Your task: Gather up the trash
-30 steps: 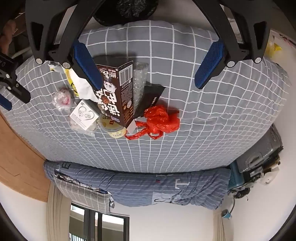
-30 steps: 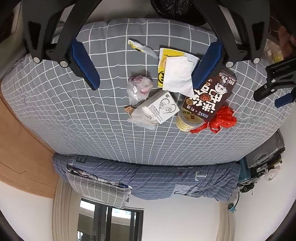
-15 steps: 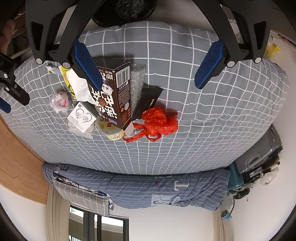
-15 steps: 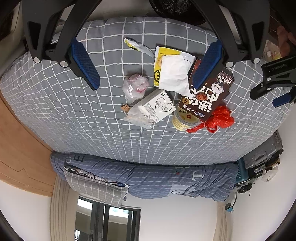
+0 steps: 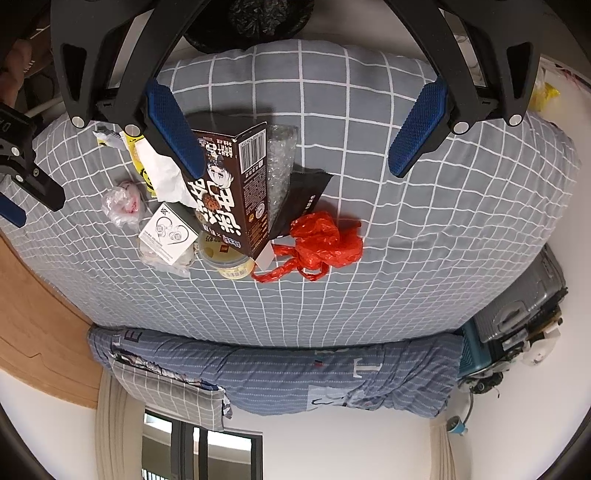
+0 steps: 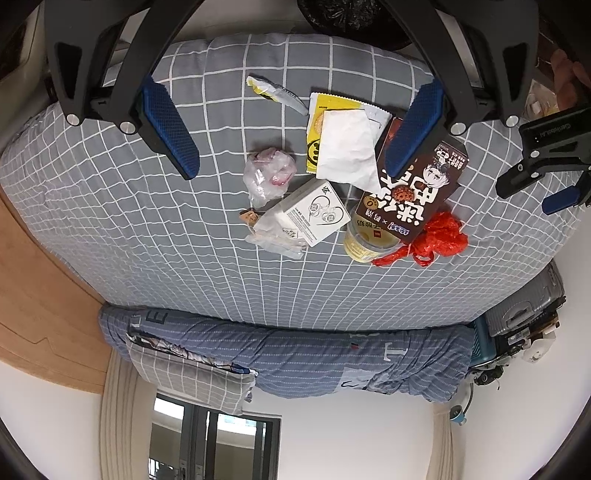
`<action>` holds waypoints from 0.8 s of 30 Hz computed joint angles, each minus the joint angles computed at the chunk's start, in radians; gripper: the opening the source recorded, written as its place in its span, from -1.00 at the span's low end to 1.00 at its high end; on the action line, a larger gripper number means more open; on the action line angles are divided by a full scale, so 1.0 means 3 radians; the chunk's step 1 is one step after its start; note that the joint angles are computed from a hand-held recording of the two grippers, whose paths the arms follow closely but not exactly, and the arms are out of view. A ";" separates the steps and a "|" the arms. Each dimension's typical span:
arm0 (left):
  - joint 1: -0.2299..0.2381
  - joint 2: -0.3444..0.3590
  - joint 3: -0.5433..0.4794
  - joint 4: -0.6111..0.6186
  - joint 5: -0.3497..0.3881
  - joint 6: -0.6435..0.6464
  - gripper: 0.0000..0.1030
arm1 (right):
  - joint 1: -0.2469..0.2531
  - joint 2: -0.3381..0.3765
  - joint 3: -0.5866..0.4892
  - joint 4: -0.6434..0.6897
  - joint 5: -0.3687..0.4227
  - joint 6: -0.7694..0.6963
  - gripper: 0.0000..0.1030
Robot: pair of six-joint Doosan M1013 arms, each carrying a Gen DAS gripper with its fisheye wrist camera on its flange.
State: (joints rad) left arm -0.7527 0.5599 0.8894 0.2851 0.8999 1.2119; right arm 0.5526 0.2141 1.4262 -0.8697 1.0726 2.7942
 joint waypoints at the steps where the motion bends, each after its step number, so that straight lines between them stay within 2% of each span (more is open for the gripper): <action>1: 0.0000 0.0002 -0.0001 0.0004 0.0001 -0.0001 0.89 | -0.0002 0.0001 -0.0003 0.0005 -0.0001 -0.0003 0.86; 24: 0.0001 0.0027 -0.0029 -0.0044 0.0057 0.0085 0.89 | -0.0008 0.0008 -0.0004 -0.0011 0.0008 0.0000 0.86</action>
State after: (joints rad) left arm -0.7525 0.5679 0.8806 0.2719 0.9170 1.2374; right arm 0.5501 0.2165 1.4251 -0.8732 1.0750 2.7942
